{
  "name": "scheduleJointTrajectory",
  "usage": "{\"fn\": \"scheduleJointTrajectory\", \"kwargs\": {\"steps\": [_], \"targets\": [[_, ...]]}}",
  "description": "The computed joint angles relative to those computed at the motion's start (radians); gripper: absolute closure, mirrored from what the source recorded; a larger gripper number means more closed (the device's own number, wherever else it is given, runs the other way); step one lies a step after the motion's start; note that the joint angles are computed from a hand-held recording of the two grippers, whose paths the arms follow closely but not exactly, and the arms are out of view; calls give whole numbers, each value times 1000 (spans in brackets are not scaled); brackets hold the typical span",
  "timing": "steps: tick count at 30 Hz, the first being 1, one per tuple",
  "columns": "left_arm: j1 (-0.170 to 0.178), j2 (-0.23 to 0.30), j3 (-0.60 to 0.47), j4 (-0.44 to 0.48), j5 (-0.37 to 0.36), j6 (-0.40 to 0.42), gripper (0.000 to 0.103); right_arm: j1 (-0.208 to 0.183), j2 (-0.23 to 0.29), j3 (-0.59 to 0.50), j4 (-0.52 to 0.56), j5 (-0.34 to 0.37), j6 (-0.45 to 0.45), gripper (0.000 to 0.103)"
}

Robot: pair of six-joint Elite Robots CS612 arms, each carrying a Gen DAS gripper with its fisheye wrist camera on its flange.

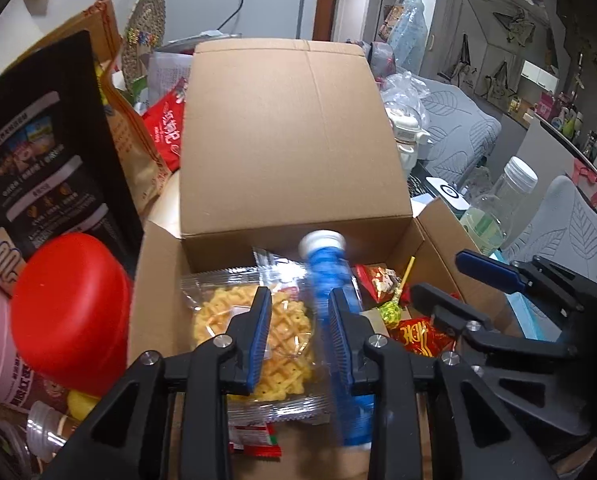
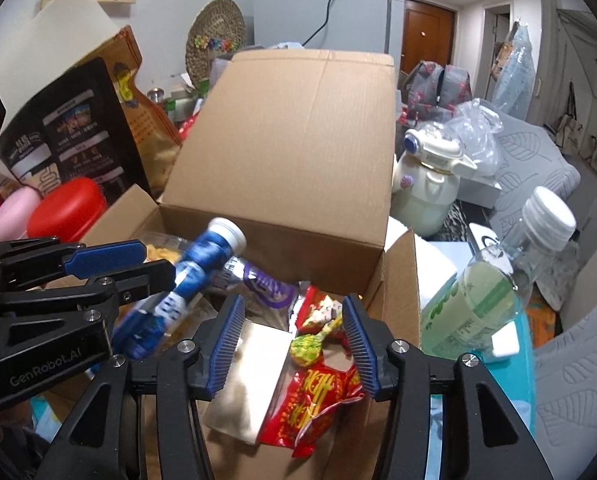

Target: Organize snacks

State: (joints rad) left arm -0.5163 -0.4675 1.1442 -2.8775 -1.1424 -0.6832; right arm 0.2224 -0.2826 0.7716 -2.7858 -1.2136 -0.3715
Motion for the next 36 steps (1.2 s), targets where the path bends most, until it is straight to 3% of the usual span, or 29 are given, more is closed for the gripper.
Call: {"fn": "scheduleJointTrajectory", "kwargs": {"steps": [9, 13, 22, 36], "targets": [[-8, -23, 34, -27, 41, -4, 73, -5, -28, 51, -90, -13, 40, 50], [-17, -41, 57, -26, 97, -14, 73, -12, -46, 83, -138, 9, 57, 47], [-39, -99, 150, -155, 158, -3, 73, -19, -98, 176, -225, 49, 74, 45], [-120, -201, 280, -215, 296, 10, 73, -38, -231, 408, -429, 75, 85, 42]]}}
